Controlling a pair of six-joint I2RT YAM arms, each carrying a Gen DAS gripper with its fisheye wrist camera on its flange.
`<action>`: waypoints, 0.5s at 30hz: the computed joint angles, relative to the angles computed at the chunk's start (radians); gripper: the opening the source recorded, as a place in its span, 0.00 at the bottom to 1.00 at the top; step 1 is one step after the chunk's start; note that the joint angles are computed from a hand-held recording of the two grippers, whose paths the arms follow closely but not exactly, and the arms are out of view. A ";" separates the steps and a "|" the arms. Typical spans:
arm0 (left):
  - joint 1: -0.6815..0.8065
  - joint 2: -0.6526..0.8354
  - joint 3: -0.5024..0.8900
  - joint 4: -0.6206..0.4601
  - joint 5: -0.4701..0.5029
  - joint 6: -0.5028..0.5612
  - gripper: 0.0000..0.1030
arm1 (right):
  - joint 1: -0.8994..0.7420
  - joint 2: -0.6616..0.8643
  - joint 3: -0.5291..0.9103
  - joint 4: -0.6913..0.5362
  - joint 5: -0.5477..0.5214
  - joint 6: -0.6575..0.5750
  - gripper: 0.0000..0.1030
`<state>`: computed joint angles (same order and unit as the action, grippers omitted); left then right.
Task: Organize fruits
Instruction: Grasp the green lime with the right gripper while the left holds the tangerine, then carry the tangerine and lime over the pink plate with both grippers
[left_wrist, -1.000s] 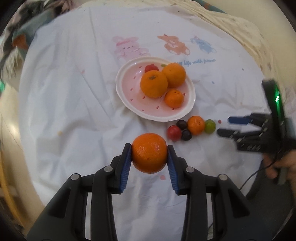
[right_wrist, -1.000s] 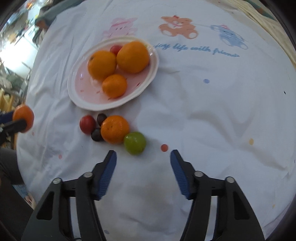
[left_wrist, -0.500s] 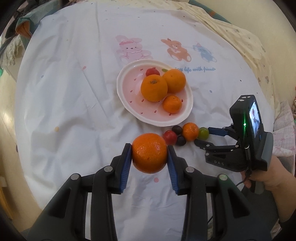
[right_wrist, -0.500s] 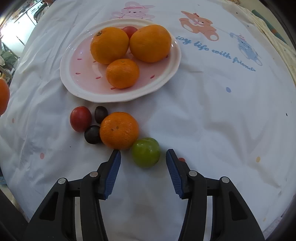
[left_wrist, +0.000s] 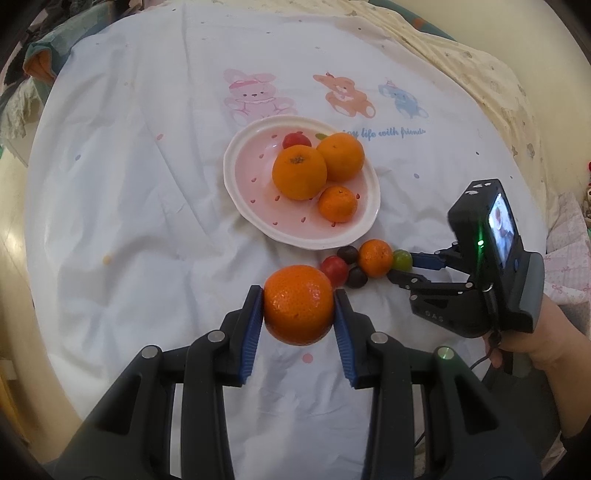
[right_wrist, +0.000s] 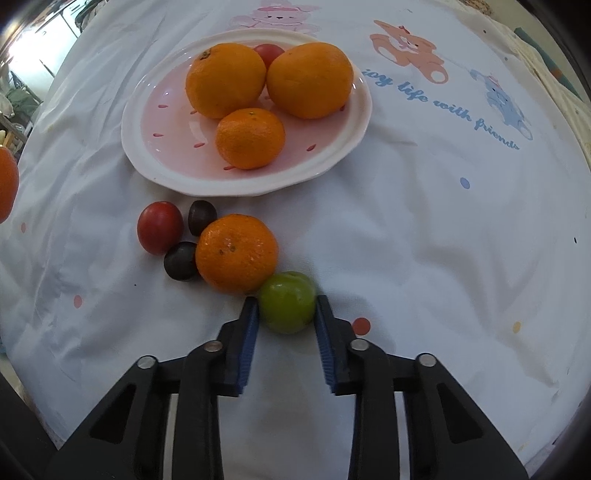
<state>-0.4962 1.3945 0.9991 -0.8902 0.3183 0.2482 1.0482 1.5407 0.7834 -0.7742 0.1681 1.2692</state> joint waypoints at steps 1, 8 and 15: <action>0.000 0.000 -0.001 0.001 -0.003 -0.001 0.32 | -0.002 -0.020 -0.012 0.008 -0.002 0.013 0.30; 0.001 -0.002 -0.019 0.032 -0.028 -0.005 0.32 | 0.014 -0.100 -0.034 0.000 0.004 0.064 0.30; 0.025 -0.002 -0.029 0.048 -0.036 -0.002 0.32 | 0.076 -0.260 -0.022 -0.059 0.077 0.166 0.30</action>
